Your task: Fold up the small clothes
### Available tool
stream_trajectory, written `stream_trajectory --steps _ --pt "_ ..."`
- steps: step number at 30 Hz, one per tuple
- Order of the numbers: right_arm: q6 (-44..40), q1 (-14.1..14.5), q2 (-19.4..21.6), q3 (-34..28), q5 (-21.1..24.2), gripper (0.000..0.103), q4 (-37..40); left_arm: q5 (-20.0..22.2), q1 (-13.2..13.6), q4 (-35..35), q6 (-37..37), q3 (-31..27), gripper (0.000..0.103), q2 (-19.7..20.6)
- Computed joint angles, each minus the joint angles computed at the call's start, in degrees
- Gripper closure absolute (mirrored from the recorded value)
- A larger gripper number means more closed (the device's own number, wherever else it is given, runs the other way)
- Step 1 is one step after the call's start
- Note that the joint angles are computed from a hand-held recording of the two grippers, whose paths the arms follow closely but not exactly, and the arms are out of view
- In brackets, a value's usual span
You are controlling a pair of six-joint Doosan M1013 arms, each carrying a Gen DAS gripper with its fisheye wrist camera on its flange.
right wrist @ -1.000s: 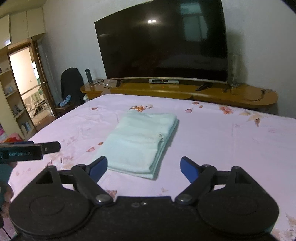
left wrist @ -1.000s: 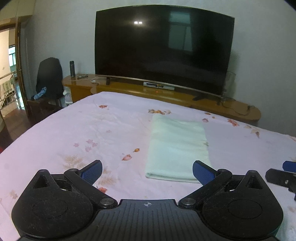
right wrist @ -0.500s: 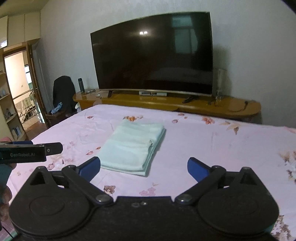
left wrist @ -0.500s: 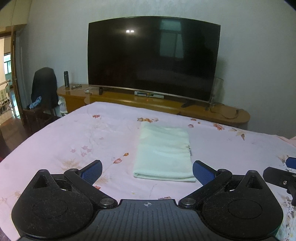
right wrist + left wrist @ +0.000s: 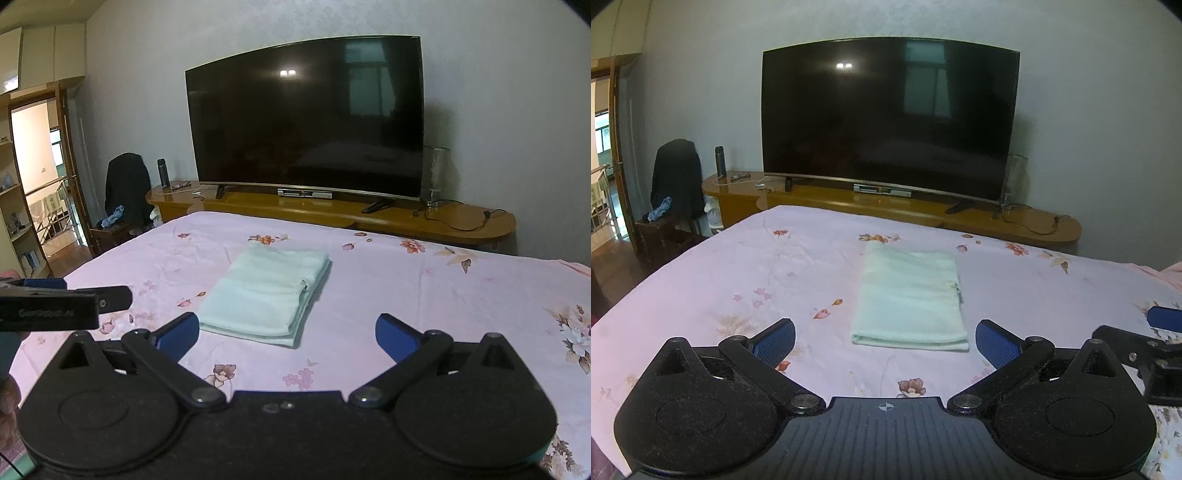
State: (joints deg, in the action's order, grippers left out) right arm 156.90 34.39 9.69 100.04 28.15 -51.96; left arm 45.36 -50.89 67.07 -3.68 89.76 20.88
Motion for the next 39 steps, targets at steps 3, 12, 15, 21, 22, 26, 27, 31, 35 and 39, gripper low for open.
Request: stream_trajectory --steps 3,12,15,21,22,26,27,31,35,39 --pt "0.1 0.0 0.0 0.0 0.0 0.001 -0.2 0.1 -0.1 0.0 -0.2 0.2 0.0 -0.2" --pt "0.3 0.1 -0.2 0.3 -0.7 0.001 -1.1 0.0 -0.3 1.1 -1.7 1.0 0.0 -0.6" --pt "1.2 0.2 -0.4 0.6 -0.7 0.001 -1.7 -0.3 -0.2 1.0 -1.7 1.1 0.0 -0.7" --pt "1.1 0.4 -0.5 0.5 0.1 0.001 -1.7 -0.7 -0.2 1.1 -1.2 1.2 0.0 -0.8" --pt "1.1 0.3 -0.6 0.6 0.0 0.001 -1.7 -0.5 -0.3 1.1 -1.2 1.1 0.0 -0.8" --pt "1.4 0.4 -0.6 0.5 -0.1 0.001 -1.8 -0.3 -0.6 1.3 -1.3 1.2 0.0 -0.9" --pt "1.4 0.4 -0.6 0.5 -0.2 0.001 -1.8 -0.3 -0.5 1.4 -1.4 1.3 0.0 -0.9" --pt "0.9 0.4 -0.6 0.3 -0.4 0.001 -1.5 -0.3 -0.5 1.4 -1.4 1.3 0.0 -0.9" --pt "0.9 0.5 -0.5 0.1 -0.4 0.001 -1.6 0.1 -0.5 1.5 -1.7 1.3 0.0 -1.0" --pt "0.7 0.6 -0.5 0.1 -0.3 0.001 -1.2 0.3 -0.6 1.6 -2.0 1.3 0.0 -1.0"
